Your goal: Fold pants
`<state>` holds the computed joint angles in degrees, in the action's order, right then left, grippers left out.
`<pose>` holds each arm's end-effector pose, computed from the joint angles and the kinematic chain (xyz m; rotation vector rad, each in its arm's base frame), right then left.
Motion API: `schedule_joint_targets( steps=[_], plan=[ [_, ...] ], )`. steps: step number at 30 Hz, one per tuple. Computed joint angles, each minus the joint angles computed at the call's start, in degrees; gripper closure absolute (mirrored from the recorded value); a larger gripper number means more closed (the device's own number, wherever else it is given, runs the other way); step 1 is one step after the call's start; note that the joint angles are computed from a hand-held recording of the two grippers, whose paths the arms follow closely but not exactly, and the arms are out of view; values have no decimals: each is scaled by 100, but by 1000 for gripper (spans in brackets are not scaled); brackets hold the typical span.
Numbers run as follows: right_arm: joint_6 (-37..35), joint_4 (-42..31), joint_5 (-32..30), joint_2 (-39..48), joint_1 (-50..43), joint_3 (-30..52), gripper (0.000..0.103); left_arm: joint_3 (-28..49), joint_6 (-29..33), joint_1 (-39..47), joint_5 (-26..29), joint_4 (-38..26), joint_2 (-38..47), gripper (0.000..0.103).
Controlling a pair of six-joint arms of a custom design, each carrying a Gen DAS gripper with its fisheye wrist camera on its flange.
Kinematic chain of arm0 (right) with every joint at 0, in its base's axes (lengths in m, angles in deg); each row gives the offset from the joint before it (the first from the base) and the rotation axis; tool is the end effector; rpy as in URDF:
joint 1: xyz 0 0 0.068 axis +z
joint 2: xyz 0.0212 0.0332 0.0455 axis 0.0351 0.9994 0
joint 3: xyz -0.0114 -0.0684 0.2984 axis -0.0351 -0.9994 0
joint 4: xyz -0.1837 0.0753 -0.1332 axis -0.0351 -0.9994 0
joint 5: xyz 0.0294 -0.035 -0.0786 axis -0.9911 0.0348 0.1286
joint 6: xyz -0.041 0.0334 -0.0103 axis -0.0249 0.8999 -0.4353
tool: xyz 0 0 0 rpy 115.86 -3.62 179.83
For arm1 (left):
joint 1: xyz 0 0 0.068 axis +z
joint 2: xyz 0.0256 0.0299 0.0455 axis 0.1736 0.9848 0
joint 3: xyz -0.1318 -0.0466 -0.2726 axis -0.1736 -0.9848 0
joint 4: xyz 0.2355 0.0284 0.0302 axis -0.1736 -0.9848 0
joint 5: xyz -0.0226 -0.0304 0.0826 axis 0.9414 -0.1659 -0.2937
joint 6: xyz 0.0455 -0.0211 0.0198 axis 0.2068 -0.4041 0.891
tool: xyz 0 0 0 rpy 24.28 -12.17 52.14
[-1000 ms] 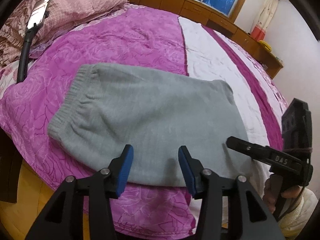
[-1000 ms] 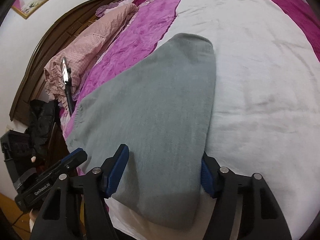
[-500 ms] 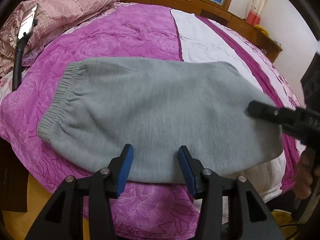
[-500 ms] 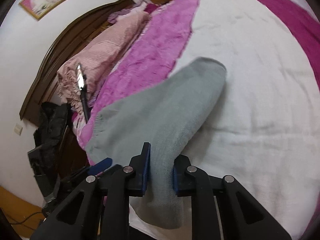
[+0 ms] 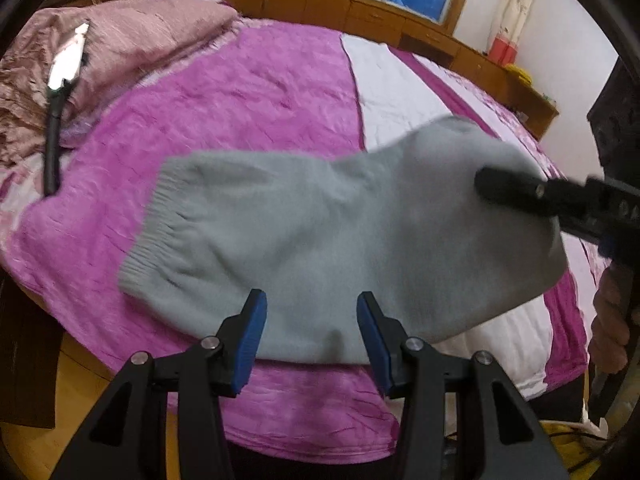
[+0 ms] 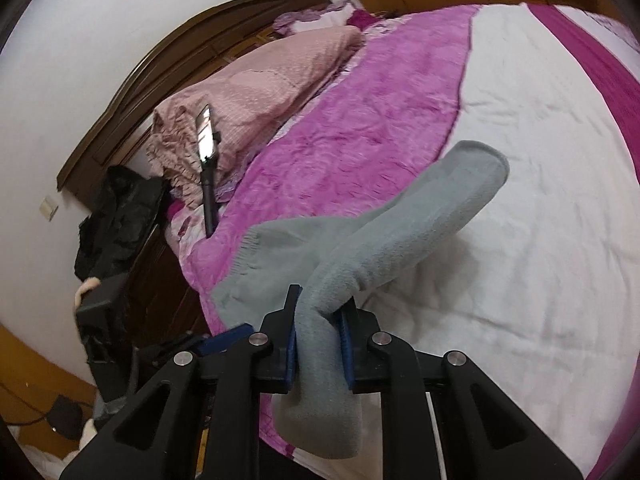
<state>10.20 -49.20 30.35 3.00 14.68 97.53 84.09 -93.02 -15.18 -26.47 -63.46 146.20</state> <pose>0.2278 0.0714 0.1551 -0.3960 2.4299 0.8664 0.1541 -0.0687 0.1342 -0.0356 2.5021 -0.2549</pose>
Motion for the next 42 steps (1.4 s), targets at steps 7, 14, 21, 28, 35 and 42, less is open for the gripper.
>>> schedule_joint_targets(
  steps=[7, 14, 21, 28, 35, 42],
  plan=[
    [-57, -608, 306, 54, 710, 669, 93, 250, 825, 1525, 313, -937, -760, 54],
    [516, -541, 178, 484, 1377, 1277, 93, 416, 1624, 2986, 710, -981, -456, 54],
    [942, -562, 308, 1177, 2038, 1997, 93, 459, 2283, 3967, 1089, -904, -339, 54],
    [1181, -825, 664, 2151, 2635, 2842, 93, 436, 2624, 4583, 1475, -607, -7, 54],
    [1475, -833, 551, 2639, 2863, 3157, 71, 394, 2833, 5001, 1674, -421, 201, 54],
    [1166, -569, 528, 2258, 3023, 2787, 64, 509, 2881, 5168, 1882, -589, 106, 54]
  ],
)
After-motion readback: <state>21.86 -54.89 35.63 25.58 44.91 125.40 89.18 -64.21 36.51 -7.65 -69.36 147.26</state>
